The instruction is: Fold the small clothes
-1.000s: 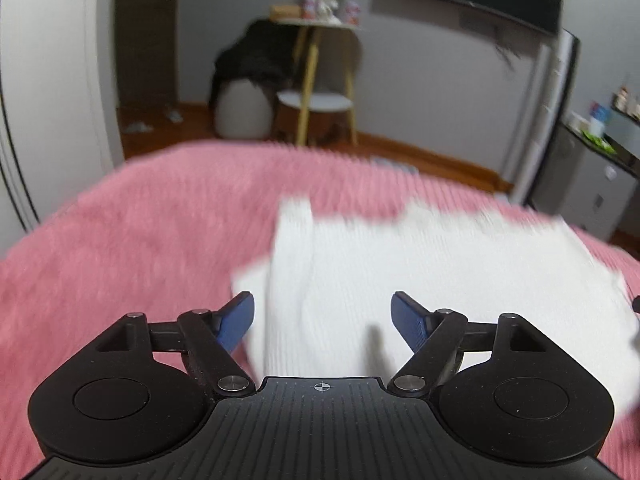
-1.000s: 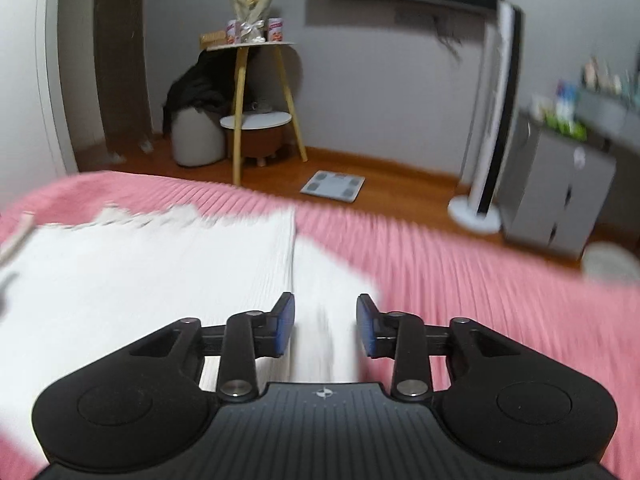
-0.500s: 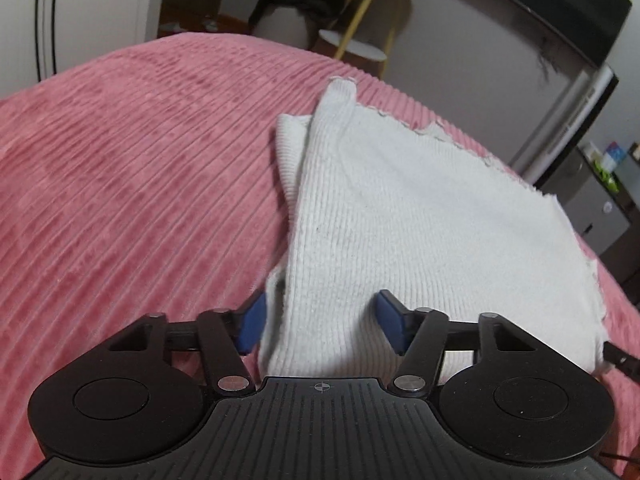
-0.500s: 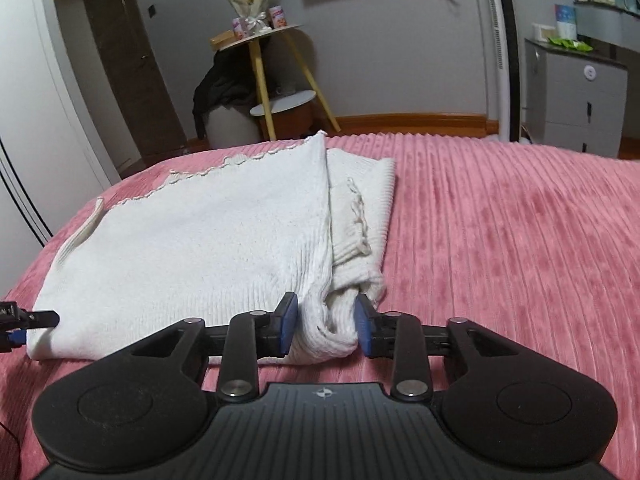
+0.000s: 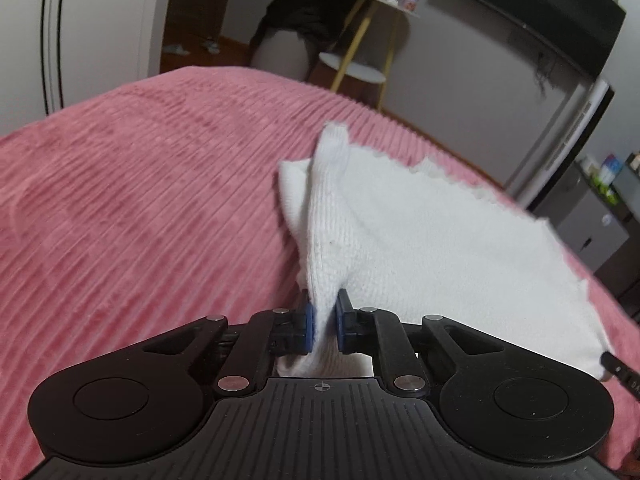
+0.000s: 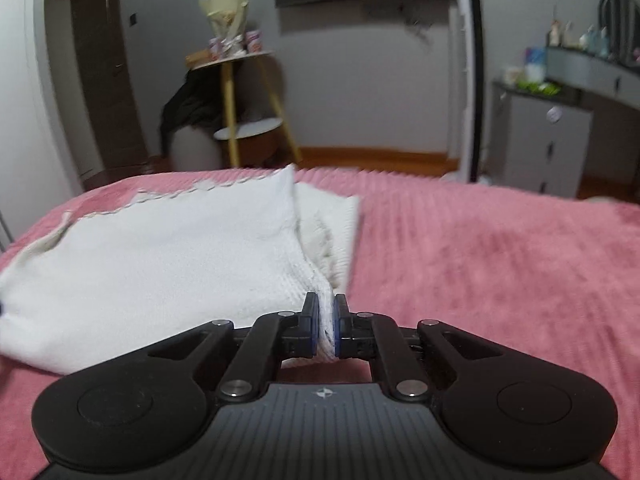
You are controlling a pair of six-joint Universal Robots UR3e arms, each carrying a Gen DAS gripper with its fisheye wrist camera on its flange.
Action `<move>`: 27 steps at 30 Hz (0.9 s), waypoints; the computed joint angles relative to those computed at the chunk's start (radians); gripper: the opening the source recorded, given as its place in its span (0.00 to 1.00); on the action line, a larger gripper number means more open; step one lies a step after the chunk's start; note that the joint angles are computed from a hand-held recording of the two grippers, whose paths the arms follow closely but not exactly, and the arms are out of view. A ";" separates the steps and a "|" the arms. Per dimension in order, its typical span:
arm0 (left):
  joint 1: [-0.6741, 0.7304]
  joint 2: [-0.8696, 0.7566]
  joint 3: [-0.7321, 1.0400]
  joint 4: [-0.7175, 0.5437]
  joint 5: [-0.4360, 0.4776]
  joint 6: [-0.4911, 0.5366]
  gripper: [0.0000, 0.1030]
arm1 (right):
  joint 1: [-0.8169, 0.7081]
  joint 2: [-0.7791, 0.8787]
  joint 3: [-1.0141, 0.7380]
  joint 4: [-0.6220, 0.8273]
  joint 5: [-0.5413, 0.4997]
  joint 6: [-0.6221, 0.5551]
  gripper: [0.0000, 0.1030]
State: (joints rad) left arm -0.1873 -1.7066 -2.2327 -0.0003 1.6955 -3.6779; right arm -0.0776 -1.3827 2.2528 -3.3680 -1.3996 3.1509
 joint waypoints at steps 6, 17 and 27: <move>-0.025 -0.049 0.002 -0.006 0.072 0.041 0.31 | 0.050 0.096 -0.031 0.011 -0.106 -0.089 0.12; -0.028 -0.303 0.464 -0.140 0.186 0.163 0.55 | 0.140 0.207 -0.333 0.052 -0.144 -0.065 0.37; -0.040 -0.582 0.812 -0.237 0.240 0.212 0.49 | 0.214 0.626 -1.064 0.449 -0.213 -0.069 0.34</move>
State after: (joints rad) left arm -0.2269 -2.2887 -1.4209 -0.2375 1.9354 -3.4658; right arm 0.1366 -0.7562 1.1888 -2.9191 -1.6124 3.0822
